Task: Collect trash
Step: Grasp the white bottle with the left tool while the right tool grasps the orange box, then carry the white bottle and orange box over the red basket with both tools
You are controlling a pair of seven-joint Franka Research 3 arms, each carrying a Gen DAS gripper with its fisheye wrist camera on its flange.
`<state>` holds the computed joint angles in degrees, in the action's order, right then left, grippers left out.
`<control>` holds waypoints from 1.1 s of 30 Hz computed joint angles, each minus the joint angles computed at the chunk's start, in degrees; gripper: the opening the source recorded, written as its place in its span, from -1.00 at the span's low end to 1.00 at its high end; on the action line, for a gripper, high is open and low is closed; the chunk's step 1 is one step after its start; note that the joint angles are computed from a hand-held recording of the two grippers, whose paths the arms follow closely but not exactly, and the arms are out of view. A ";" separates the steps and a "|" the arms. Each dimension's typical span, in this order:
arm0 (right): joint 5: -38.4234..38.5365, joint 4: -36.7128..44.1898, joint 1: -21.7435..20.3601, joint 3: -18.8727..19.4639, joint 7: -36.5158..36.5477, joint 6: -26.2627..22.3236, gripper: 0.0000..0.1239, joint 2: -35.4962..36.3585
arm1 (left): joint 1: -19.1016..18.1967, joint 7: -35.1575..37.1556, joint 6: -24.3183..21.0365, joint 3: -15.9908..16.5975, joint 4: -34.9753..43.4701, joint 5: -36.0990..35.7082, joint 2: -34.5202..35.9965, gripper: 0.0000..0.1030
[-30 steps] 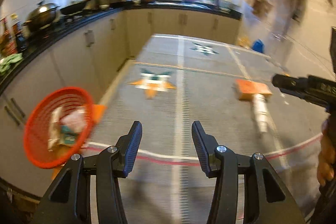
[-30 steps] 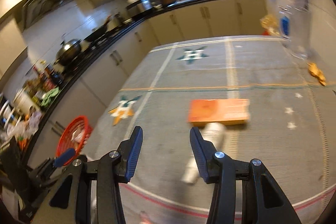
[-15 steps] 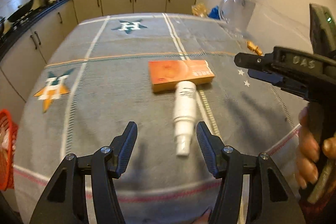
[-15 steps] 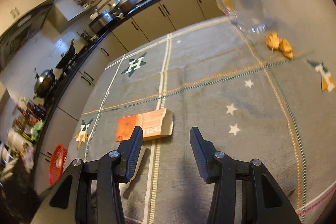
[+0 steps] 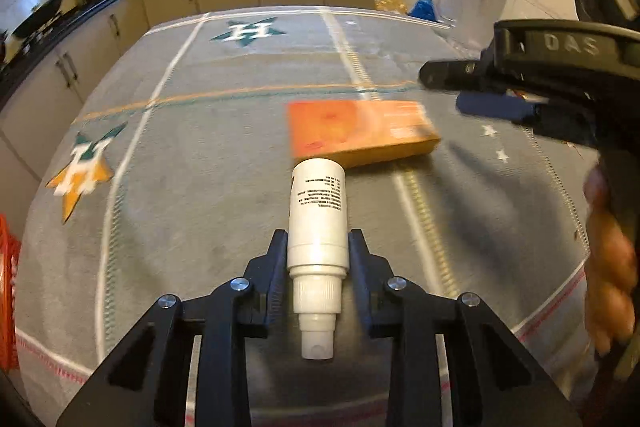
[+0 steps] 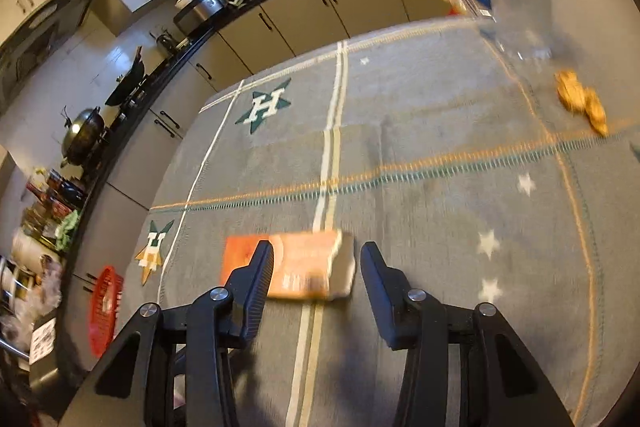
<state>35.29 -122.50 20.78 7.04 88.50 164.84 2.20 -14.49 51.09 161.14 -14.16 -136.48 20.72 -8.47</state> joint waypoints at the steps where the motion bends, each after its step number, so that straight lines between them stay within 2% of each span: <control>1: -0.47 1.22 -0.01 -0.06 0.00 0.35 -0.20 1.22 | -0.05 0.58 0.48 0.62 -1.50 -1.04 -1.31 -0.44; 5: 0.31 6.67 -1.02 0.55 -3.54 -2.09 -0.20 5.97 | 2.38 -2.87 1.18 0.24 -5.15 1.64 -5.11 -0.44; 9: 6.43 10.11 -2.94 2.40 -10.04 -7.06 -0.20 8.97 | 3.27 -3.76 1.27 0.72 -6.98 2.39 -6.91 -0.44; 15: 16.42 4.67 -2.85 3.39 -22.66 -14.70 -0.18 2.63 | 4.51 -4.24 3.02 0.72 -8.89 2.84 -8.41 -0.44; 18: 15.51 0.98 -0.14 2.88 -25.25 -13.60 -0.13 -1.07 | 4.73 -4.42 3.99 1.00 -9.44 2.49 -8.51 -0.44; 19: 13.48 0.41 0.75 2.74 -24.27 -12.51 -0.08 -1.45 | 5.17 -4.89 4.34 0.80 -9.46 2.82 -8.34 -0.44; 22: -6.88 -1.63 3.47 2.80 -9.71 -5.54 -0.06 -1.51 | 6.09 -6.10 4.99 0.32 -10.01 3.82 -8.70 -0.44; 24: -13.64 -1.65 4.38 2.55 -5.04 -4.66 -0.06 -1.04 | 6.74 -7.13 5.61 -0.18 -10.62 4.82 -9.16 -0.44; 27: -31.87 -2.19 5.67 1.58 8.55 -2.82 -0.06 -0.34 | 7.33 -8.09 5.84 -0.71 -10.59 5.99 -8.83 -0.44; 29: -37.03 -2.91 5.89 1.20 12.58 -1.95 -0.08 -0.40 | 7.38 -8.67 5.99 -0.79 -10.74 6.45 -8.94 -0.44; 33: -36.31 -4.21 5.48 1.23 11.93 -0.13 -0.15 -0.75 | 7.38 -9.00 6.35 -0.56 -10.77 6.52 -8.78 -0.44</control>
<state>-1.03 -126.71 26.26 8.27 100.43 164.72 1.45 -7.11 42.09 167.48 -14.72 -147.25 27.24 -17.25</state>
